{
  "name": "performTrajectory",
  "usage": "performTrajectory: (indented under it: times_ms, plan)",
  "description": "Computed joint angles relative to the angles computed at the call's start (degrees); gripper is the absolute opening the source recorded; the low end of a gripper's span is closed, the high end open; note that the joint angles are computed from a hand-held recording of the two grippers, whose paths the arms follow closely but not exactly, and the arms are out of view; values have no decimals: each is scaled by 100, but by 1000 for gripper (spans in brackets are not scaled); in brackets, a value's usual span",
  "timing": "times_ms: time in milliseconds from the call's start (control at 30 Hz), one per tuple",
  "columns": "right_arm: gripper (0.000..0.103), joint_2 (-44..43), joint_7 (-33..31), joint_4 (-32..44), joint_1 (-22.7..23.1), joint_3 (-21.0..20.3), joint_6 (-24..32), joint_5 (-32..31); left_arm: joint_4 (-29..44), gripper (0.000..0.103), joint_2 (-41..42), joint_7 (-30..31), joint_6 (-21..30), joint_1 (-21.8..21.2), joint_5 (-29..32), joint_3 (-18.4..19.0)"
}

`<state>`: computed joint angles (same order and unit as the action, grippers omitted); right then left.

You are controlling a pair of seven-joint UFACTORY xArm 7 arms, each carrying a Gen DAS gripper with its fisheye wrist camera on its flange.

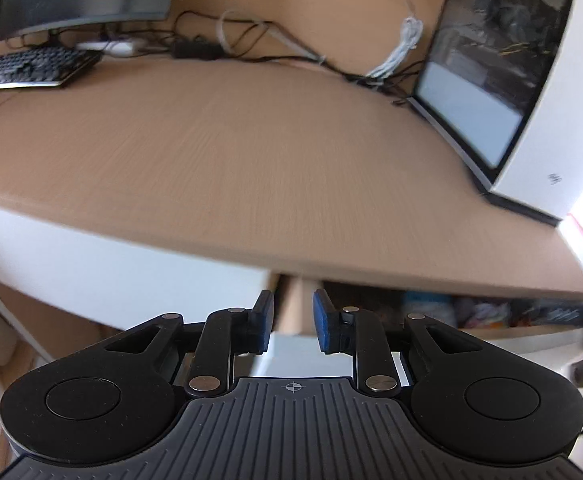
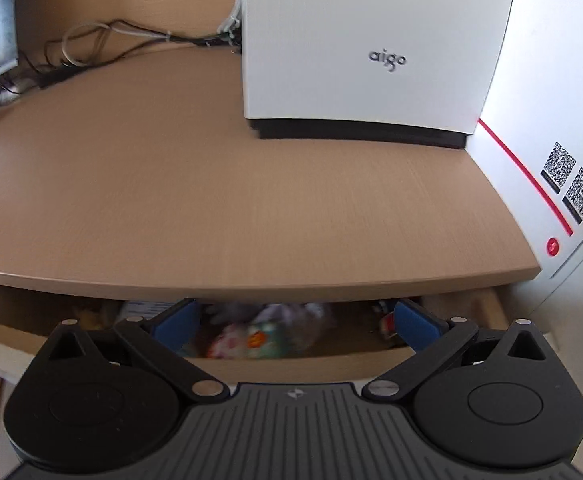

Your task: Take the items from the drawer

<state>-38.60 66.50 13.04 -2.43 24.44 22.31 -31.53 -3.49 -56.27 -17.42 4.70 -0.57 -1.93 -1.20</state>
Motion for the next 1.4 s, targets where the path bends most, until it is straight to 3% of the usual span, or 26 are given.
performTrajectory:
  times_ms: [67, 167, 300, 433, 500, 567, 733, 933, 1067, 1133, 1267, 1400]
  plan:
    - [103, 180, -190, 49, 14, -158, 64, 33, 318, 24, 347, 129, 108, -597, -92, 318]
    - [103, 208, -198, -5, -53, -124, 15, -104, 1050, 24, 1492, 23, 173, -932, -90, -78]
    - [103, 278, -631, -98, 102, -568, -149, 123, 2154, 24, 3024, -579, 509, -470, 222, -982]
    - [103, 165, -970, -225, 194, -712, -190, 418, 2741, 24, 3788, -1366, 765, 248, 1218, -1702]
    - [103, 46, -895, -288, 203, -555, -117, 519, 2977, 24, 4109, -1601, 1001, 383, 1632, -1793]
    - [103, -109, -824, -350, 282, -436, 29, 609, 3006, 24, 4209, -1361, 1260, 35, 1446, -1494]
    - [103, -674, -857, -584, 908, -523, 644, 1048, 2447, 24, 3778, -752, 1238, -904, 515, -627]
    - [103, -1873, -531, -931, 2133, -376, 1957, 1736, 1508, 24, 2651, -818, 1319, -1345, 308, -672]
    - [103, -2400, -40, -895, 3010, -87, 3072, 2126, 968, 24, 1604, -598, 1900, -1909, -90, -407]
    - [103, -2384, 146, -796, 3307, -51, 3485, 2294, 773, 24, 1122, -530, 2155, -2181, -157, -499]
    - [103, -2585, 108, -881, 3789, -376, 3780, 2623, 451, 24, 310, -493, 2545, -2730, -448, -413]
    - [103, -3289, -281, -1117, 3917, -966, 4013, 3069, 164, 24, -320, 81, 2487, -3028, -898, 343]
